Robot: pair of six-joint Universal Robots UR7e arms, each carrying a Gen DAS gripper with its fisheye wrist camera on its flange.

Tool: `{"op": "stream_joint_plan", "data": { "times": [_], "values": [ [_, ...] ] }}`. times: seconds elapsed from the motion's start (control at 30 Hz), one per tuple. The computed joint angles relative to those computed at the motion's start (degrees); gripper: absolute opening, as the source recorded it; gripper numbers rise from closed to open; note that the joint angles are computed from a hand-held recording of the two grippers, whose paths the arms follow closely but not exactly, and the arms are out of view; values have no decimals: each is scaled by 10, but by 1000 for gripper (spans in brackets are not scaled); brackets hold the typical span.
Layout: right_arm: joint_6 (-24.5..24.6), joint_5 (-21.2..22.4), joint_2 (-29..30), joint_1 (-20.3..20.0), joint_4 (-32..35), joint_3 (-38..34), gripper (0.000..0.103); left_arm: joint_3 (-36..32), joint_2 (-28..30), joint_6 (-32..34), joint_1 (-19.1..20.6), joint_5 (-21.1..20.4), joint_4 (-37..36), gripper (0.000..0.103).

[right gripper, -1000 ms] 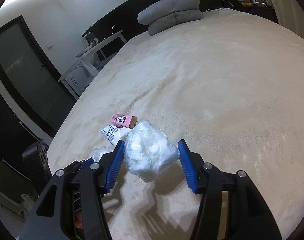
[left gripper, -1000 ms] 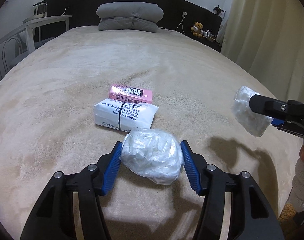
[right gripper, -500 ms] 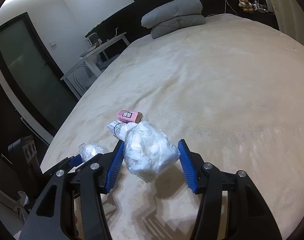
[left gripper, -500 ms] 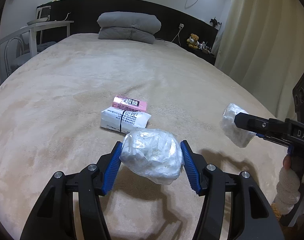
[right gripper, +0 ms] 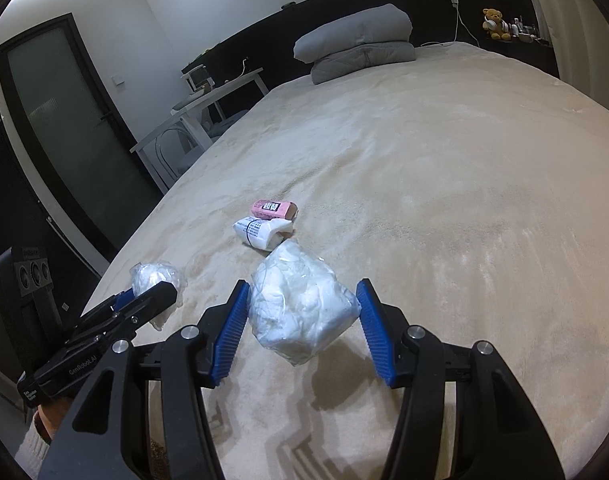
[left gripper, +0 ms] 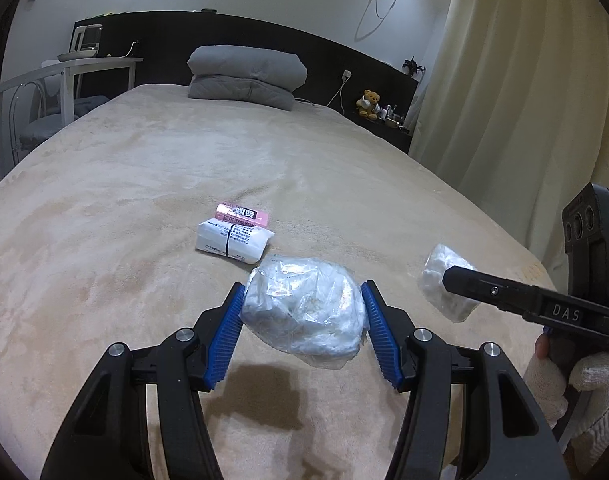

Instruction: Collect trash

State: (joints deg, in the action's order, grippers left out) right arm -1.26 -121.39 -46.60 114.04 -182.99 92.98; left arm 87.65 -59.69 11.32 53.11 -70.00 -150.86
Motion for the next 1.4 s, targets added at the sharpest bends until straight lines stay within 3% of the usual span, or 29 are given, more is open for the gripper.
{"op": "stream_joint_plan", "data": {
  "times": [0.3,0.53,0.93,1.4],
  "values": [
    [12,-23,-19,17,-45,64,55,74,-52,-2,-19,-6,-20,57],
    [11,-11,-36,36,-124,120,55,129,-94,-15,-34,-2,-37,57],
    [18,-18,-51,71,-191,187,55,216,-166,-45,-75,15,-56,57],
    [48,-41,-58,101,-216,257,55,295,-241,-82,-95,22,-11,57]
  ]
}}
